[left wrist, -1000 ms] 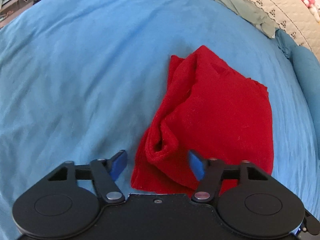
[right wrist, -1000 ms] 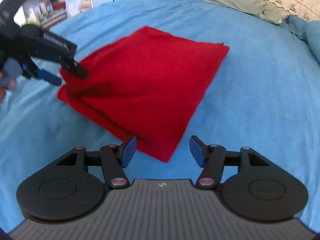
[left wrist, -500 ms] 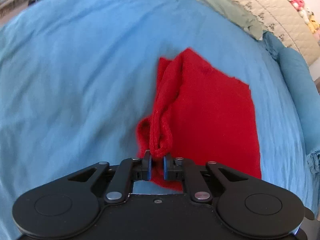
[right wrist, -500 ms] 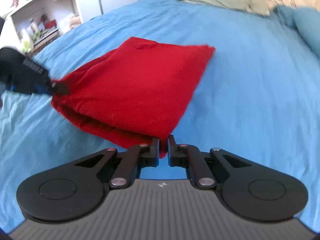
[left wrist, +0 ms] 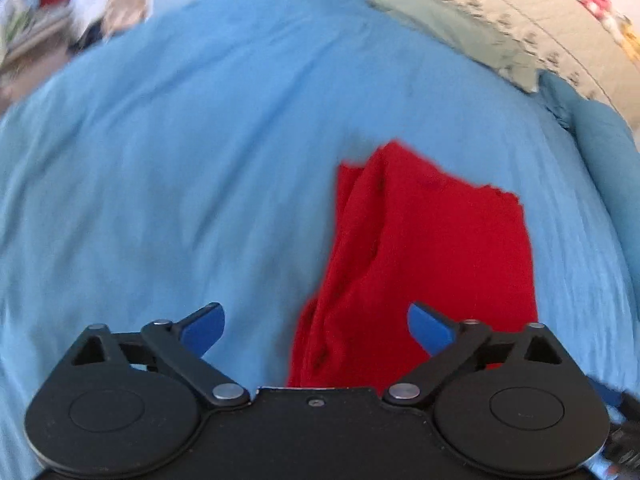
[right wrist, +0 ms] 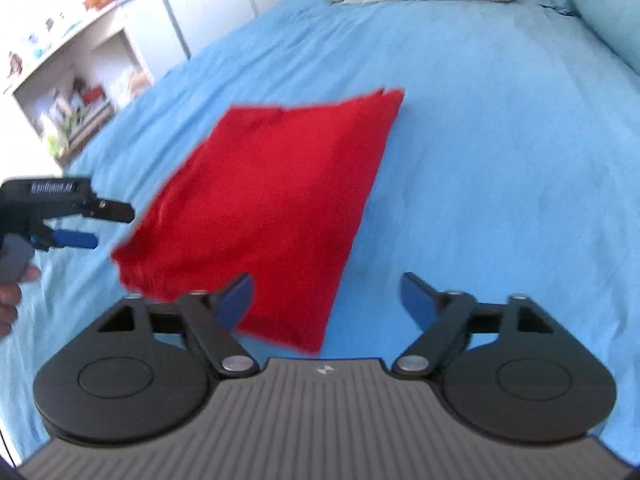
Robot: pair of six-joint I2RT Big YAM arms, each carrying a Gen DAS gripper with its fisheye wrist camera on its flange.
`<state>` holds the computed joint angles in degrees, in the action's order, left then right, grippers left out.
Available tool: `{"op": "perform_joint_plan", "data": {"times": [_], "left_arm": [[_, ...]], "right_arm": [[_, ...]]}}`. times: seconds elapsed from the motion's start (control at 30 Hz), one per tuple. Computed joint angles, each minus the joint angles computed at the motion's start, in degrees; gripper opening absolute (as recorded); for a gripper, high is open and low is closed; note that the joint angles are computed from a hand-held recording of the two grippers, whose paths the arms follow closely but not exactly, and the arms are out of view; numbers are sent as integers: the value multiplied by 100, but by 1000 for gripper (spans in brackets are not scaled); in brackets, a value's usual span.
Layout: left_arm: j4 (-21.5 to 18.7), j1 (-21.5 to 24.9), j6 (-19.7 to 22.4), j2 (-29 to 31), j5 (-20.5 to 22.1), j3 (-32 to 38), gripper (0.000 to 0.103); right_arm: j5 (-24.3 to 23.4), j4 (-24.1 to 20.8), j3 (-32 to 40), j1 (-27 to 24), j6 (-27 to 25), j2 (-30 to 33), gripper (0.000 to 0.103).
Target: Fold small clothes
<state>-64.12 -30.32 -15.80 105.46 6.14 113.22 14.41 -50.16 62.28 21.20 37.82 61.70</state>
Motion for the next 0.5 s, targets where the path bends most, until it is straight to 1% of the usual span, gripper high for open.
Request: {"op": "perform_joint_plan", "data": {"times": [0.03, 0.13, 0.23, 0.27, 0.3, 0.37, 0.4, 0.47, 0.5], "left_arm": [[-90, 24, 189, 192, 68, 310, 101], [-534, 5, 720, 930, 196, 1425, 102], [-1311, -36, 1175, 1810, 172, 2713, 102], [-1514, -19, 1276, 2048, 316, 3044, 102], [-1597, 10, 1315, 2187, 543, 3212, 102], [-1589, 74, 1214, 2313, 1047, 3274, 100], [-1576, 89, 1167, 2337, 1199, 3258, 98], [-1546, 88, 1134, 2379, 1380, 3221, 89], [-1576, 82, 1174, 2415, 1441, 3245, 86]], "right_arm": [[-145, -15, 124, -129, 4, 42, 101], [-546, -49, 520, -541, 29, 290, 102], [-862, 76, 759, -902, 280, 626, 102], [-1028, 182, 769, -1039, 405, 734, 102], [-1171, 230, 754, -1175, 460, 802, 102], [-1372, 321, 725, -1344, 528, 997, 102], [-1492, 380, 716, -1410, 541, 1070, 101], [-1822, 519, 628, -1518, 608, 1170, 99], [-1925, 594, 547, -1528, 653, 1173, 98]]}}
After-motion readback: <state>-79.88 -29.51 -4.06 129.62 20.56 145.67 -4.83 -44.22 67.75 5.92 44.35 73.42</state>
